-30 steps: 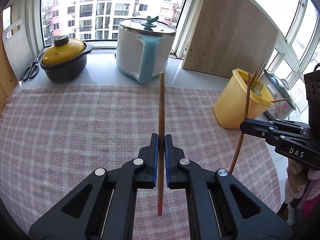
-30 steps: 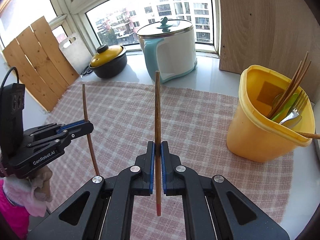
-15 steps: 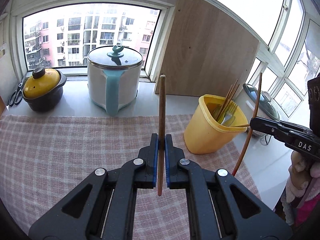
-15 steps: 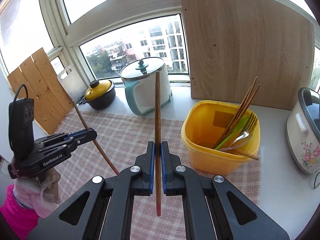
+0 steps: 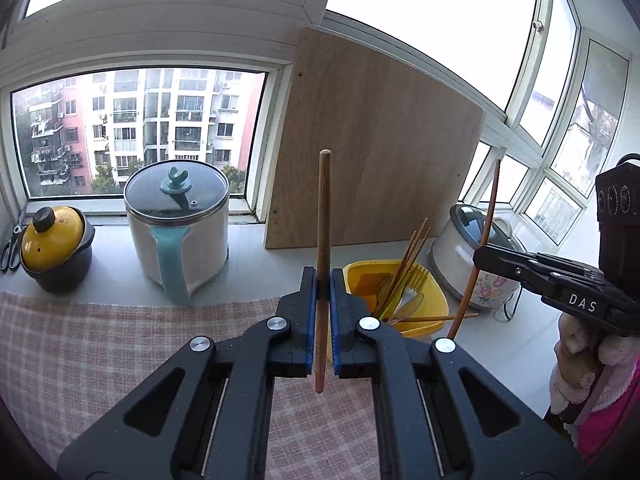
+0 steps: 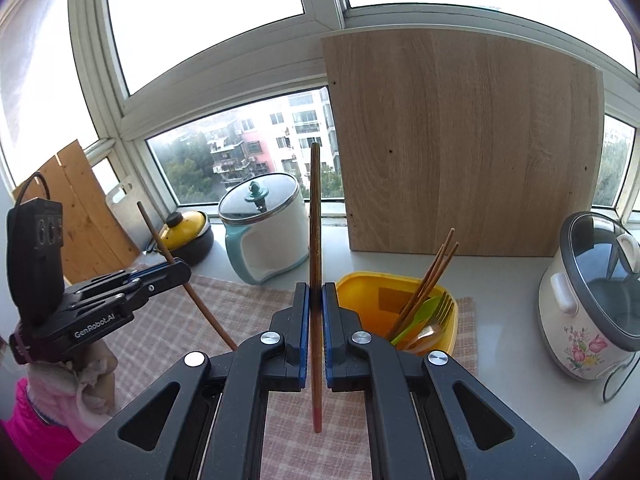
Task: Organize utensils
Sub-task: 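Lift and carry both chopsticks with both tools over the yellow container, then open left tool dropping its chopstick in container while right tool releases its chopstick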
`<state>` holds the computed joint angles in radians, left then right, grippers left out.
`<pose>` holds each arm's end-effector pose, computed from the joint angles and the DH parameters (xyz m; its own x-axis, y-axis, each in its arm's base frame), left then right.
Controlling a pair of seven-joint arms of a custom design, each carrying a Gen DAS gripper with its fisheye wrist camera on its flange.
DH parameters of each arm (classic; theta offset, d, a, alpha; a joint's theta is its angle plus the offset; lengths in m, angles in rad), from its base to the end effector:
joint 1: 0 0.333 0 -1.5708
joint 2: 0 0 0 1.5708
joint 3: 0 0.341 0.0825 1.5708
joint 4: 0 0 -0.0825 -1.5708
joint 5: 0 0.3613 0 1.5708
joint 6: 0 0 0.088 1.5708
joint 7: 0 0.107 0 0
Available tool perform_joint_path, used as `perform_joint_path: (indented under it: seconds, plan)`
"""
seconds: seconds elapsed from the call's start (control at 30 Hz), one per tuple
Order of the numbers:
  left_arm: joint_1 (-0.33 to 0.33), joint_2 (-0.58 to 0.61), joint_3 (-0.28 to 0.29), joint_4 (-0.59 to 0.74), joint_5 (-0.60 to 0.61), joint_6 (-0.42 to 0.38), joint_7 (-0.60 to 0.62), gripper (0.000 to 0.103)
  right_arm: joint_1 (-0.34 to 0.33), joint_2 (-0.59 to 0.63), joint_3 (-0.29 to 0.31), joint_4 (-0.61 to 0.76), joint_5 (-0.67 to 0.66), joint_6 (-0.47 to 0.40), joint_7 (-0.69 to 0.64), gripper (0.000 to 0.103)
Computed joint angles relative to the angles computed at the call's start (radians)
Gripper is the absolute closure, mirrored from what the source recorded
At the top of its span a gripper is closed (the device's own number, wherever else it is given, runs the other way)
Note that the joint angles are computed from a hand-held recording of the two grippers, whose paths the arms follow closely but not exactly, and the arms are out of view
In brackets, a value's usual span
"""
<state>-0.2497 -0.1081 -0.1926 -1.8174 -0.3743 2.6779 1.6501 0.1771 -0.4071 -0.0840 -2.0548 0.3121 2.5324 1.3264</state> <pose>0.5014 -0.2332 0.7216 -0.4038 -0.8707 0.2808 -0.6087 0.0265 -0.7930 0.4458 0.0280 0.7322 0.2266 -0.9620 -0.1522 -0.6194 -0.0218 -0.7848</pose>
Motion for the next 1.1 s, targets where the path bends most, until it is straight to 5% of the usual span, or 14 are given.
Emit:
perform_joint_path:
  seconds: [0.63, 1.1]
  plan:
    - [-0.011, 0.166, -0.051, 0.244, 0.122, 0.003, -0.111, 0.099, -0.039, 0.081, 0.010, 0.082, -0.044, 0.089, 0.001, 0.099]
    - [-0.021, 0.222, -0.067, 0.274, 0.167, -0.030, -0.134, 0.099, -0.062, 0.125, 0.003, 0.073, -0.063, 0.102, 0.033, 0.098]
